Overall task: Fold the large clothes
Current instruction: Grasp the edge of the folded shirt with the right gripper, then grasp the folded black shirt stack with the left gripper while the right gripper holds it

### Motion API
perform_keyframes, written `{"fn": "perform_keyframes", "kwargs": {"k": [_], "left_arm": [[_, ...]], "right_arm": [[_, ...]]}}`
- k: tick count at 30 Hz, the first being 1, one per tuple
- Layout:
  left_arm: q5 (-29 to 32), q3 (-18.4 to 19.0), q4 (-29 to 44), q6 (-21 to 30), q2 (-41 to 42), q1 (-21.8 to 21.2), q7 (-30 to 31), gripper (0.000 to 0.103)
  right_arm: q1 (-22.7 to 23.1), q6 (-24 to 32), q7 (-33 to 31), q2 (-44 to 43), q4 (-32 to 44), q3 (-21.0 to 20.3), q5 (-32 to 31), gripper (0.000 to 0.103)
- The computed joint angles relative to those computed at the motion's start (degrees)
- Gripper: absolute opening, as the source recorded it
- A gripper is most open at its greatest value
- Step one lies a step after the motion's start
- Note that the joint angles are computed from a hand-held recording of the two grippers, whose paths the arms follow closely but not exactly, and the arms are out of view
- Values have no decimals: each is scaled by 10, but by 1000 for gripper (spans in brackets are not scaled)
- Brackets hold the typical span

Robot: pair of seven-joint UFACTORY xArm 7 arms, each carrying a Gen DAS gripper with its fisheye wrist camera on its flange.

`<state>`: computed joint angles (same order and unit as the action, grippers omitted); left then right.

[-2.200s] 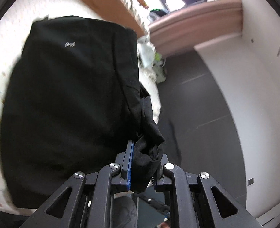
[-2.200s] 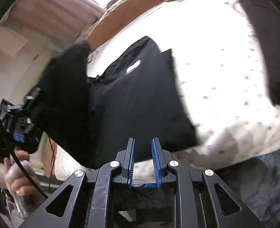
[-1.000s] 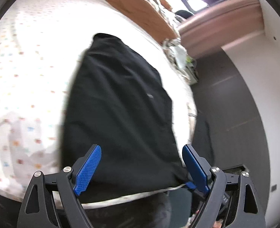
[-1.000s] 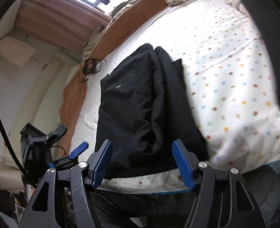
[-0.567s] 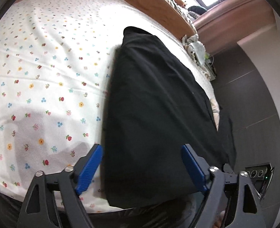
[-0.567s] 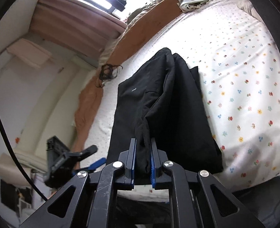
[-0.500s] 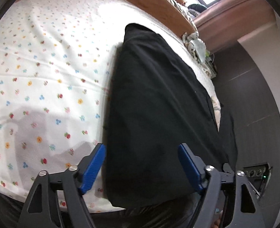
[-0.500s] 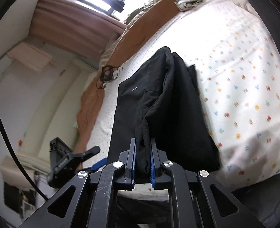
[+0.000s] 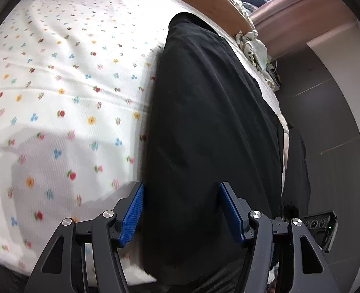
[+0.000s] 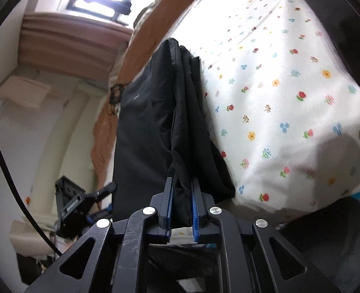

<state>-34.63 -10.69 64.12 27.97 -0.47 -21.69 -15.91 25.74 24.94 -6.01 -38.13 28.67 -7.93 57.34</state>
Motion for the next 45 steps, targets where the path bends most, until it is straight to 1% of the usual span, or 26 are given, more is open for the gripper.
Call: {"fn": "perform_keyframes", "kwargs": {"k": [2,3,5,7,9,11,12,15,16,17,22,29,33,36,37,39,40,41,42,44,45], "left_arm": [[0,2,15,6,11,3,2,62],[-1,3,21,9,15,5,5,62],[-6,5,39,17,29,12,13,62],[-5,5,55,25,41,18,17,61],[-1,4,74,33,55,25,21,61],[4,3,93,40,70,31,24,60],[5,3,106,46,79,35,27,60],[16,1,147,63,109,44,28,59],[20,0,158,66,117,46,26,59],[23,-1,172,70,128,49,27,59],[39,-8,229,85,174,60,24,59],[52,-16,297,99,229,71,23,59],[62,-18,332,103,257,71,12,59],[61,-21,343,101,268,73,6,59],[61,-22,348,102,272,74,3,59],[65,-23,363,105,285,75,2,59],[66,-23,367,108,288,76,1,58],[66,-23,370,111,290,77,-3,57],[66,-23,373,116,291,78,-10,55],[69,-22,371,119,284,77,-16,48],[70,-23,365,115,276,76,-15,46]], "right_arm": [[-36,27,34,10,24,22,-67,29],[-45,32,43,12,31,27,-89,33],[-60,41,58,24,54,34,-132,48],[-62,45,63,43,75,28,-146,54],[-59,56,57,71,102,12,-146,55],[-62,69,49,102,132,6,-146,55],[-67,75,50,112,142,10,-149,55],[-77,96,36,159,183,12,-140,64],[-78,104,22,173,195,10,-127,68],[-78,115,3,189,208,5,-110,69],[-104,154,-33,262,265,13,-65,70],[-150,219,-103,343,338,31,15,70],[-180,243,-126,379,371,52,47,70],[-203,257,-146,395,385,71,66,70],[-211,259,-153,396,383,76,76,68],[-219,258,-154,403,388,86,81,60],[-222,257,-151,406,389,91,76,53],[-224,256,-150,406,388,94,72,45],[-225,256,-148,404,388,97,69,42],[-225,249,-146,396,381,102,61,32],[-223,245,-144,391,380,104,58,29]]}}
